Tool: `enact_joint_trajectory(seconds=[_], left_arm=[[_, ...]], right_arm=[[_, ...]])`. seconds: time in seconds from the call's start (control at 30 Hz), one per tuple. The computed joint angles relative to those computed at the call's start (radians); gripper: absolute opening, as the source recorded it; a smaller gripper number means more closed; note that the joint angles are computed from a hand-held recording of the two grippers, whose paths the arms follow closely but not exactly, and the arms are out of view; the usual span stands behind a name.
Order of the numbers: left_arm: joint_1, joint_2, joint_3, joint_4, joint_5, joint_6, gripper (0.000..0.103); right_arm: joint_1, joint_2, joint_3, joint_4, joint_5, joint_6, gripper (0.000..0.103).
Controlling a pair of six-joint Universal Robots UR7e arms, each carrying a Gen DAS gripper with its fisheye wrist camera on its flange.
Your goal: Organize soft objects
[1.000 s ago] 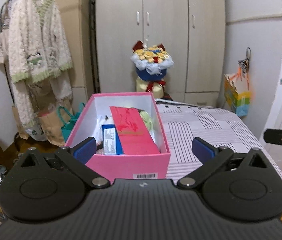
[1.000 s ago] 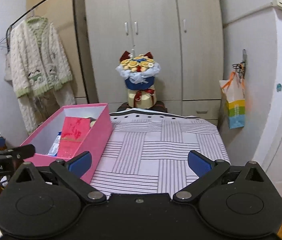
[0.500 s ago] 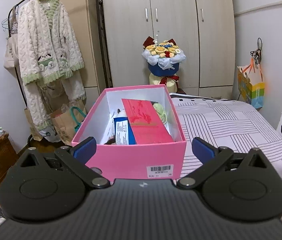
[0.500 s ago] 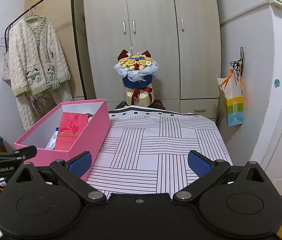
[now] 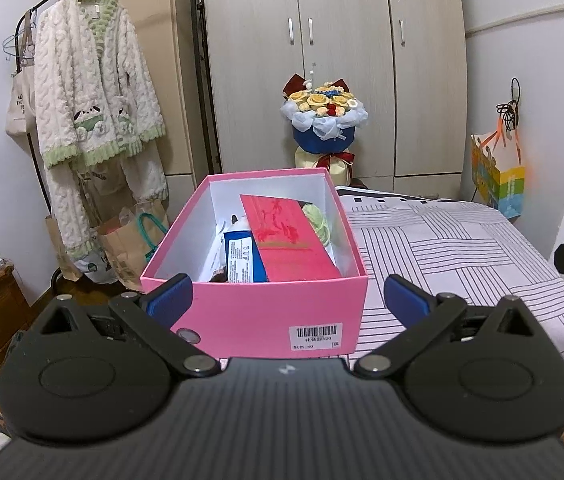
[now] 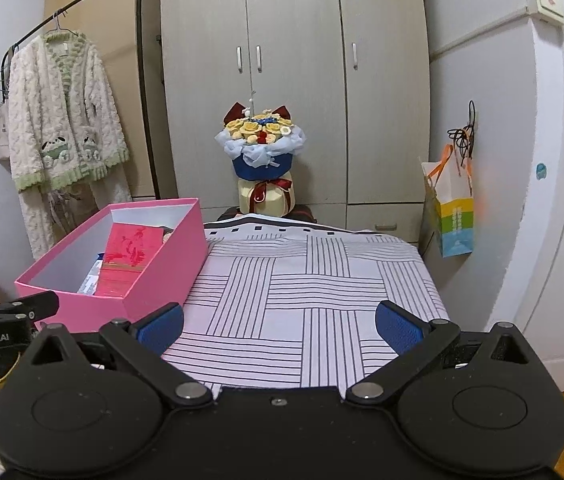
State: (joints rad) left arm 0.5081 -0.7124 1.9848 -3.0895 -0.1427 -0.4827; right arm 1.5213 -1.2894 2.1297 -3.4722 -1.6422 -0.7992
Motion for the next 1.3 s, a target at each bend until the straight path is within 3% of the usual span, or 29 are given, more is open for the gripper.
enact_joint_trajectory(seconds=[0.3, 0.47, 0.57, 1.0, 1.3], left_arm=[[0.013, -0.016, -0.018, 0.105, -0.005, -0.135, 0.103], [0.023, -0.006, -0.022, 0.072, -0.009, -0.137, 0.103], [0.025, 0.005, -0.023, 0.053, -0.004, -0.098, 0.103], [0.016, 0.097, -0.056, -0.373, -0.019, 0.273, 0.103], [0.018, 0.064, -0.024, -0.291, -0.063, 0.171, 0.103]], right_arm=[[-0.014, 0.018, 0.007, -0.067, 0.033, 0.029, 0.103], [-0.014, 0.029, 0.009, -0.076, 0.019, 0.017, 0.103], [-0.018, 0.030, 0.012, -0.081, 0.021, 0.015, 0.103], [-0.022, 0.046, 0.019, -0.130, 0.021, 0.003, 0.103], [-0.022, 0.050, 0.020, -0.133, 0.012, -0.004, 0.103]])
